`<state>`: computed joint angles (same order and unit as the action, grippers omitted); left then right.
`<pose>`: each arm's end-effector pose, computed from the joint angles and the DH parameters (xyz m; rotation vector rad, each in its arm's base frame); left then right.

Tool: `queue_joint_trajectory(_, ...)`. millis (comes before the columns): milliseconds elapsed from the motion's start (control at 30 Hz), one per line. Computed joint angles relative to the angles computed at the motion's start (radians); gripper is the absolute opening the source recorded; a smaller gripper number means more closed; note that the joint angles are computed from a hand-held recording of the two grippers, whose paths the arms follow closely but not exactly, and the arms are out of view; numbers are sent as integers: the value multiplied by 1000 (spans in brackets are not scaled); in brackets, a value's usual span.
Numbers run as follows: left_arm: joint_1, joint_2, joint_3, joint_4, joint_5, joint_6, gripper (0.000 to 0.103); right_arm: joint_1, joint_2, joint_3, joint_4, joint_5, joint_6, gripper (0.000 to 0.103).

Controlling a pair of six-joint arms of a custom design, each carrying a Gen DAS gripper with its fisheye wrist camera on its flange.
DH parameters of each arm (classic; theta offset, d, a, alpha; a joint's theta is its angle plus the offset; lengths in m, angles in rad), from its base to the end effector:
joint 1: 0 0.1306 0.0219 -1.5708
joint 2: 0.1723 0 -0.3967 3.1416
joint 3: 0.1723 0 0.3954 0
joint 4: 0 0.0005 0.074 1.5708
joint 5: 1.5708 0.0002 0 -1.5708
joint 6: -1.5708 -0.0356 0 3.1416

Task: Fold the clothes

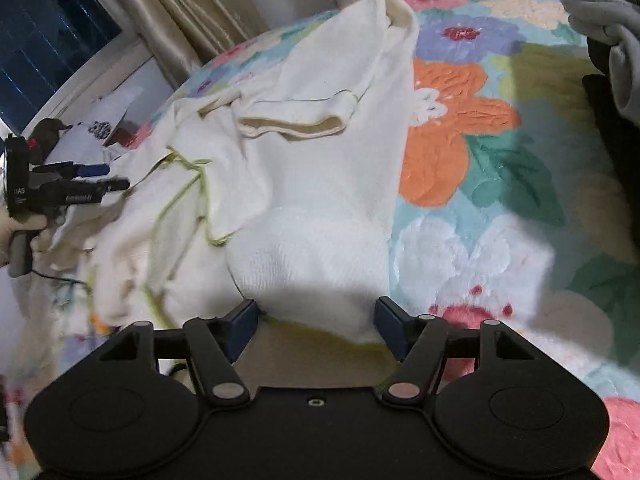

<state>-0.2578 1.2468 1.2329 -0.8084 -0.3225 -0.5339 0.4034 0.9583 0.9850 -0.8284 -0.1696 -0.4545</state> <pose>0.4190 -0.0993 0.4382 0.7823 2.2687 0.5153 0.2957 0.1322 0.4215 -0.0216 2.4443 0.6000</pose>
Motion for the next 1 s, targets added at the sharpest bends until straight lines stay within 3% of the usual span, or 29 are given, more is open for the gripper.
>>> queue_joint_trajectory(67,-10,17,-16,55,-63,-41,75,28,13,18,-3,90,68,57)
queue_joint_trajectory(100,-7,23,-17,72,-72,-57,73,40,20,30,-7,134,126,35)
queue_joint_trajectory(133,-1,29,-17,87,-74,-72,53,46,23,36,-4,160,171,30)
queue_joint_trajectory(167,2,36,-10,90,-89,-72,10,51,25,40,2,181,208,19)
queue_joint_trajectory(200,9,38,5,87,-92,-50,12,56,23,46,4,204,233,14)
queue_joint_trajectory(300,44,33,59,86,-68,29,11,78,7,73,0,294,304,11)
queue_joint_trajectory(433,106,61,203,56,-45,153,11,133,-44,143,-22,594,506,6)
queue_joint_trajectory(533,168,156,380,-76,40,420,12,23,-77,203,-87,523,445,6)
queue_joint_trajectory(600,204,232,476,-154,100,596,22,-25,-75,204,-101,514,446,6)
queue_joint_trajectory(667,237,312,554,-251,124,758,45,-36,-54,187,-108,522,466,6)
queue_joint_trajectory(700,253,353,595,-303,136,836,49,-37,-39,177,-115,504,465,6)
queue_joint_trajectory(767,272,378,590,-333,123,946,49,-46,-10,160,-140,444,445,6)
queue_joint_trajectory(833,284,365,537,-297,133,920,48,-63,16,139,-158,365,419,7)
queue_joint_trajectory(933,274,311,446,-213,126,761,47,-75,41,115,-167,312,400,8)
queue_joint_trajectory(1000,267,272,409,-164,184,650,49,-83,44,109,-157,304,413,9)
